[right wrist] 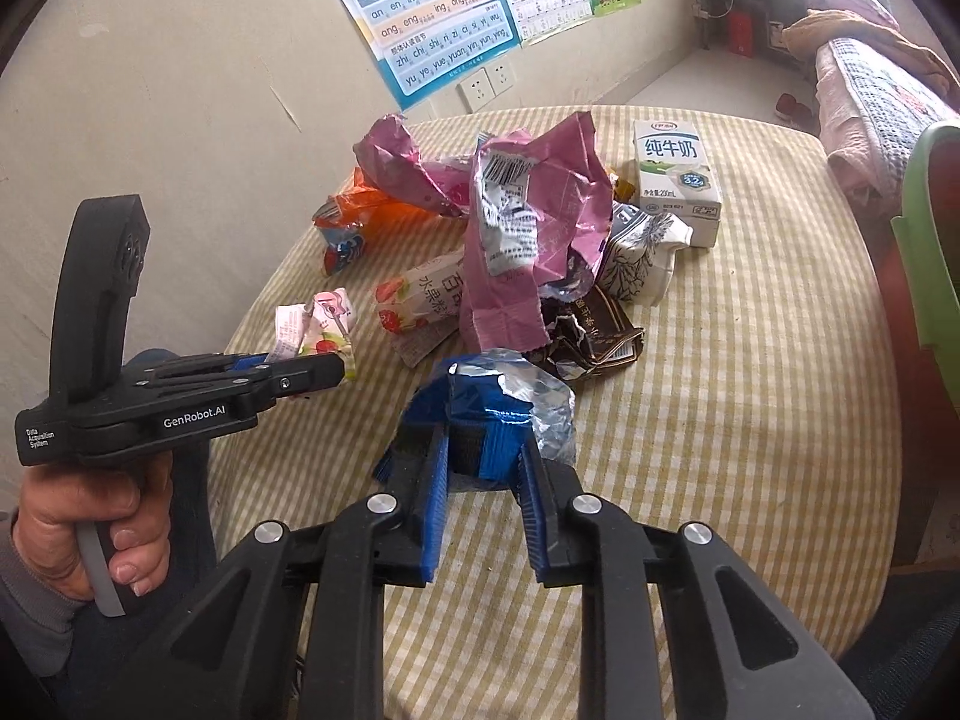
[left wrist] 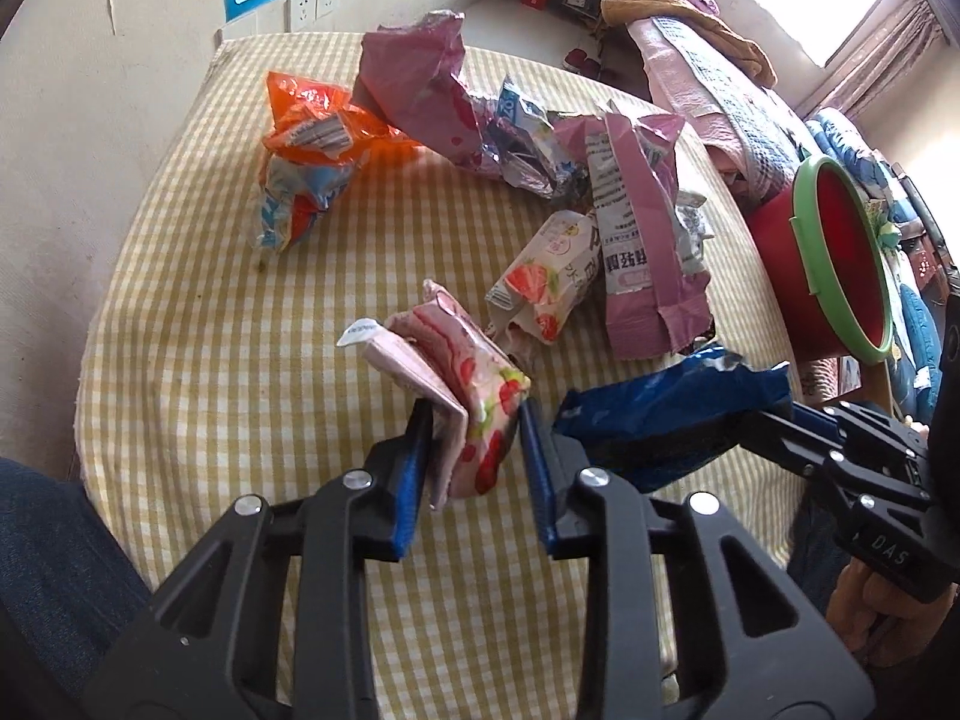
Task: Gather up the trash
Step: 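Close the left gripper on the pink strawberry wrapper while the right grasps the blue wrapper, then carry the pink wrapper in the left gripper while the right carries the blue wrapper to the bucket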
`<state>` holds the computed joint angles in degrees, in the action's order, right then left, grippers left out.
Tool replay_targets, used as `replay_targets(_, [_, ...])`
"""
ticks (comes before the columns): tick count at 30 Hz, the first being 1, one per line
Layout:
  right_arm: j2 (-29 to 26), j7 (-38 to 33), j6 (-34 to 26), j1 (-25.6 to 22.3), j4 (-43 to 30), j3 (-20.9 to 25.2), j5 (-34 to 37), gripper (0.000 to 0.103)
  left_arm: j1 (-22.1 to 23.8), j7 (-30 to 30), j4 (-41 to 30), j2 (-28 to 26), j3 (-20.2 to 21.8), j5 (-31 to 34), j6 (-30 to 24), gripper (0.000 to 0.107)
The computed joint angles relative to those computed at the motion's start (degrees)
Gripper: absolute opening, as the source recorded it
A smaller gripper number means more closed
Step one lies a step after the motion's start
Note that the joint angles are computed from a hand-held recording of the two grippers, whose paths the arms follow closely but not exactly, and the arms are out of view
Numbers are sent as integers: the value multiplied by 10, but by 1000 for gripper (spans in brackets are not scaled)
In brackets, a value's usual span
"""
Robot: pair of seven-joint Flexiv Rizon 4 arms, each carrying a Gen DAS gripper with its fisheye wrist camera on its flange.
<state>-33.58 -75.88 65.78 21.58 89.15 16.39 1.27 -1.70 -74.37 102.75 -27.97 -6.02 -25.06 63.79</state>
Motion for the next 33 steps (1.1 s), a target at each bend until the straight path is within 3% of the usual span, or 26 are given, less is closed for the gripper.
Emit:
replay_targets(9, [34,15,22,-6,32,-5,4,15,1,15,14,24,-10,-24,23,29])
replay_targets(11, [39,16,28,-8,37,-5,3,5,-1,16,11,25,-11,-24,25,29])
replay_targets(13, [42,24,34,-4,42,-11,-3,2,-4,18,10,27,-12,-23,26,29])
replay_targets(24, [69,37,62,-16,62,-11,-2,1,-16,44,-8,36,-25,-31,32,29])
replay_targets(33, [100,95,99,-7,90,-57,-58,1,-33,58,-51,20,-34,-26,24,29])
